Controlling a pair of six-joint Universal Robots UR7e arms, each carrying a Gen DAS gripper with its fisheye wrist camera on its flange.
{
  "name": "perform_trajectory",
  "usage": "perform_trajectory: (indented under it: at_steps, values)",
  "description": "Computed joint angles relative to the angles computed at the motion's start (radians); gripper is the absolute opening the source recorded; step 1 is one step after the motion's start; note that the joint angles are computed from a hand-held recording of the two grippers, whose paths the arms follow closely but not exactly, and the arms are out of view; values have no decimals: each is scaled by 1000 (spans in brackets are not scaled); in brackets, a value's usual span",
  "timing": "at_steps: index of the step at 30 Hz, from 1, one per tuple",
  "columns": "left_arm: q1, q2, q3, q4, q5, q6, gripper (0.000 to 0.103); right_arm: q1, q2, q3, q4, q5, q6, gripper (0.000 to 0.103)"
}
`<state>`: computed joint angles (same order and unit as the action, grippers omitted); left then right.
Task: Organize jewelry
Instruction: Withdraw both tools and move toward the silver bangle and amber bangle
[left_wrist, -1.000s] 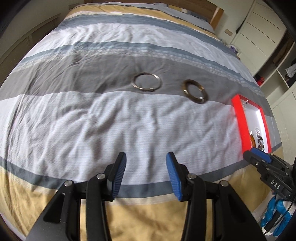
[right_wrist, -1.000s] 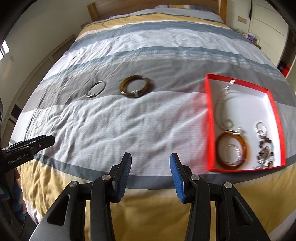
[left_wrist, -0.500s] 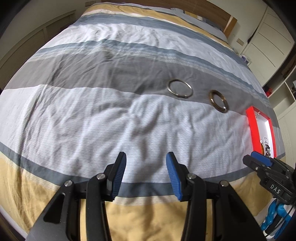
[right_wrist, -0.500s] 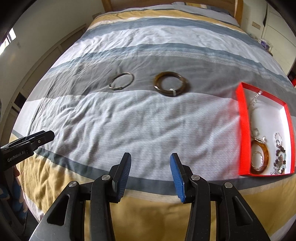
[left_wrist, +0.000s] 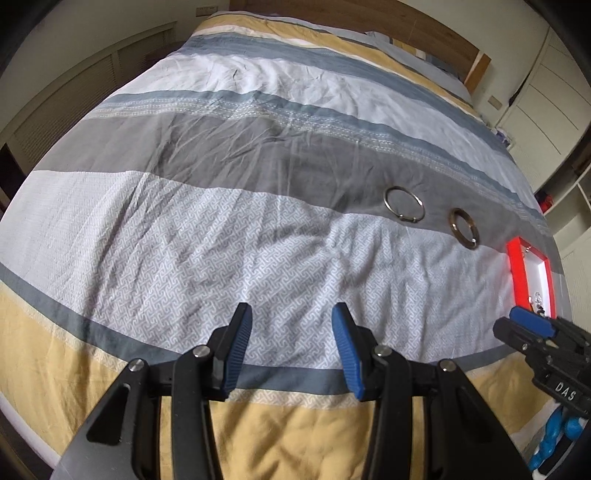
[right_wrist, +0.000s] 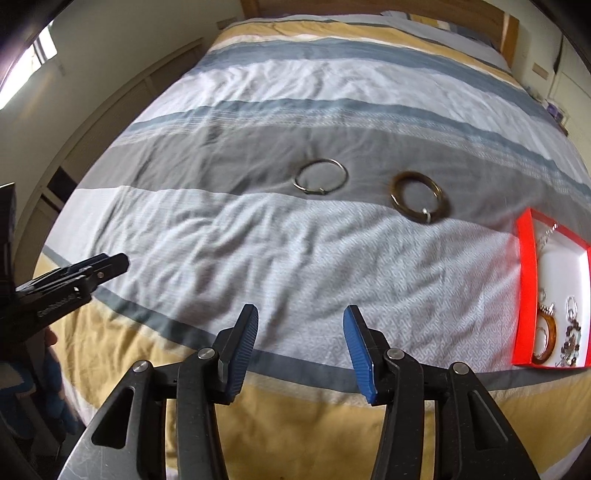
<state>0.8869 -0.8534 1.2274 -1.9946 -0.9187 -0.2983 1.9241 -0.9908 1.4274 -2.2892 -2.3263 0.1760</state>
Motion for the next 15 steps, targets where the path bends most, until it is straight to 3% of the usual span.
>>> perform_trajectory:
  at_steps: [6,15]
  values:
    - [-10,-3,10,51,0,-6,49,-15,-30,17,-21,9,-4,50]
    - [-59,59,-33,201,48,-156,49,-104,-142,114,-75,129,-86,49]
